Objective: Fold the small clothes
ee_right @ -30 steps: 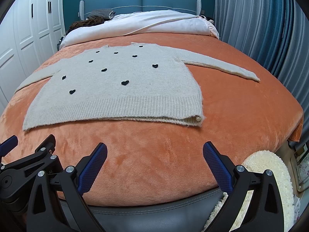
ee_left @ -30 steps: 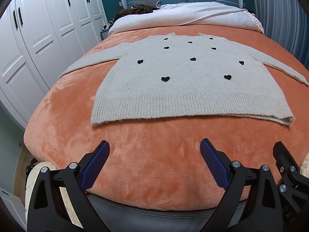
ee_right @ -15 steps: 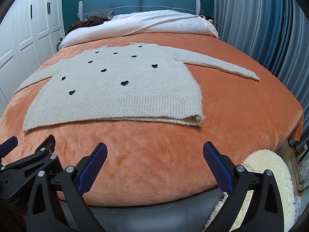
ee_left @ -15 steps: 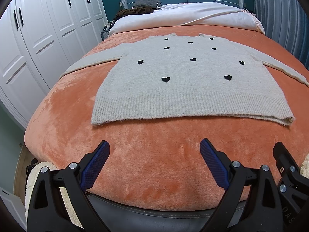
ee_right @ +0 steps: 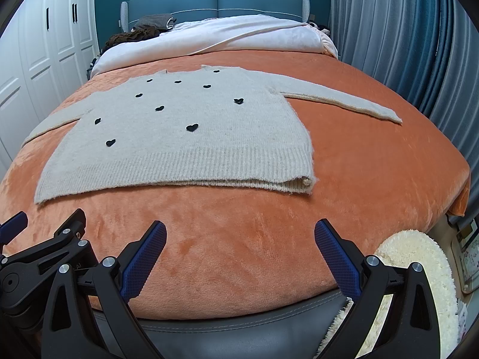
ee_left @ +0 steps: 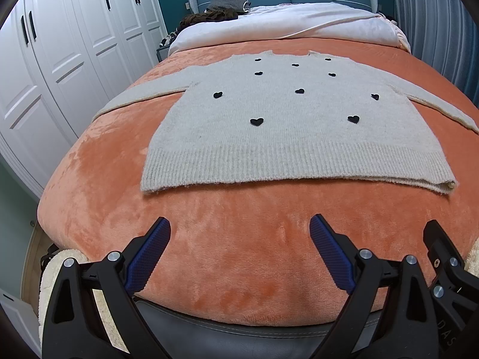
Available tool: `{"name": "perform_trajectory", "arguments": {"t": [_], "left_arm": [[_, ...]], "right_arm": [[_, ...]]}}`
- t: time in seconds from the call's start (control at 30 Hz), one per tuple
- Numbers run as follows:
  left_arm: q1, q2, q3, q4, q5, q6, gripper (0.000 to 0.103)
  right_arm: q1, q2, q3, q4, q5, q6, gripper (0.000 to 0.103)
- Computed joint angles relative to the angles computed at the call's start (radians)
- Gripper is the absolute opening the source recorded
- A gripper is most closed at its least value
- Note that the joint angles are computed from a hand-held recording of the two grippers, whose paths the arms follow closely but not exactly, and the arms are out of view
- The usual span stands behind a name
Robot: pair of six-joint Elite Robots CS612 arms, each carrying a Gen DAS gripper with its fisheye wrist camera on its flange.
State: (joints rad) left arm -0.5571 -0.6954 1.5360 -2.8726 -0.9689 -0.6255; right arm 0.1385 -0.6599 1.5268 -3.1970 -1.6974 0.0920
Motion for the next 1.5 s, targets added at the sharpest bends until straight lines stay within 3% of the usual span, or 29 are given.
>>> {"name": "perform_trajectory", "arguments": {"t": [0.77,0.87,1.0,1.2,1.33,1.5], "left_arm": [[0.001,-0.001,-0.004,0.021,-0.006,-0.01,0.092],[0.006,-0.001,-0.004,0.022,-0.016,-0.017,0.095],[0.02,-0.003,-0.007,0.031,-0.02,-0.036,0.098],[0.059,0.0,-0.033,0.022,-0.066,-0.044,0.098],[0.078,0.017,-0.079,0.059,-0.098,-0.031,0.098],[0.091,0.045,-0.141,0.107,-0.116,-0.015,0.098]], "right_arm": [[-0.003,0.001,-0.001,0.013,0.013,-0.001,0.098],[-0.017,0.005,-0.016,0.042,0.083,-0.027,0.098],[-0.053,0.026,-0.062,0.049,0.083,-0.002,0.098],[-0.187,0.104,-0.279,0.213,0.149,0.201,0.098],[-0.273,0.218,-0.525,0.365,0.142,0.365,0.098],[-0.325,0.387,-0.856,0.55,0.141,0.462,0.098]]}}
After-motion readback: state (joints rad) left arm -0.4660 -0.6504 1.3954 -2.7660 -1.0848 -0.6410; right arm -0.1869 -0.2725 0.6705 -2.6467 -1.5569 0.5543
